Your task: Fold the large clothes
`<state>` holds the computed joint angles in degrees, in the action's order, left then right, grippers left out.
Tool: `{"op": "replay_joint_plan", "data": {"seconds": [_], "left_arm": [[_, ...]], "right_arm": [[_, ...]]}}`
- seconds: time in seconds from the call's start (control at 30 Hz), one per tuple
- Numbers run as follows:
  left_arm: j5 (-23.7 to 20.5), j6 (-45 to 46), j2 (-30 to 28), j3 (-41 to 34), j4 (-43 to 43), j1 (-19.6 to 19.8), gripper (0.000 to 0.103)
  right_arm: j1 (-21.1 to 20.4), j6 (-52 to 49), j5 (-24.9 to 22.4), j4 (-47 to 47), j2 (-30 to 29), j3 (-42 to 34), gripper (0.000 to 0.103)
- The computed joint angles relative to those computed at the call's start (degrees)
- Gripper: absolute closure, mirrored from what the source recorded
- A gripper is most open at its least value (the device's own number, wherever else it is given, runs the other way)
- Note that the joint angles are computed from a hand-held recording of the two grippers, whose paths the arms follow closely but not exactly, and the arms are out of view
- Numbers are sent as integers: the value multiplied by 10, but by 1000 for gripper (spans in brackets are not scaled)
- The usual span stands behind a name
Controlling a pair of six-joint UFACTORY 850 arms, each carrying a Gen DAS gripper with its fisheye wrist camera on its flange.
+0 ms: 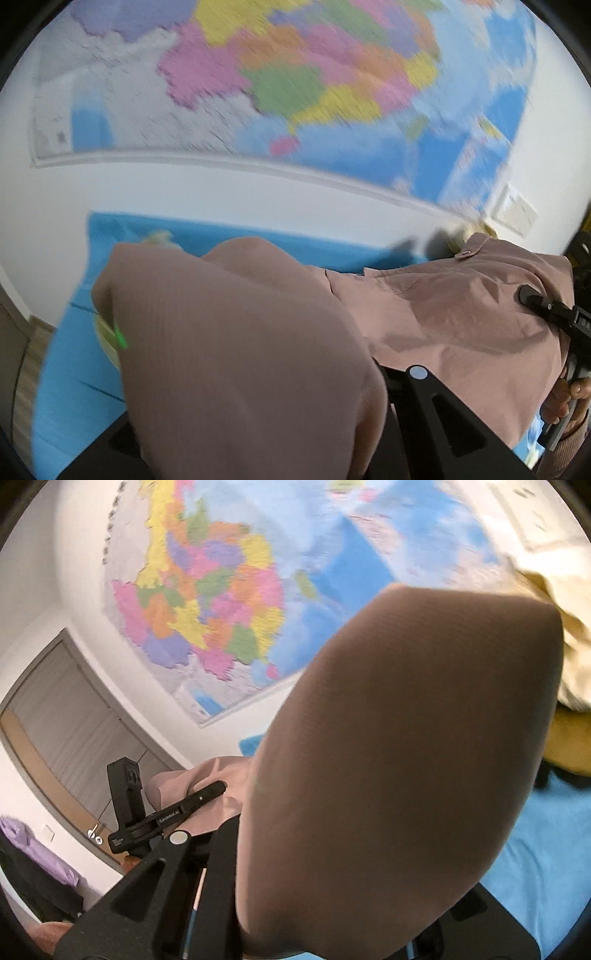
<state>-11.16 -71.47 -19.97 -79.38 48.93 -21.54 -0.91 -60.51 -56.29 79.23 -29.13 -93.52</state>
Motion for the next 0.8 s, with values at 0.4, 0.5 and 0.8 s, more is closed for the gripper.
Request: {"op": "replay_joint_plan", "data": {"seconds": [0.4,0.5,0.8], "left_arm": [[-105,-24,-31,-81,66,87,93],[-130,-29,-52,-102,84,103,93],[-152,-84,-97,-132,152,156,93]], "right_arm": [[106,68,12,-10,-166,-253,90],[126,100,12,-33,-204,-313,90],[195,49,75,-70,-262,-389,90]]}}
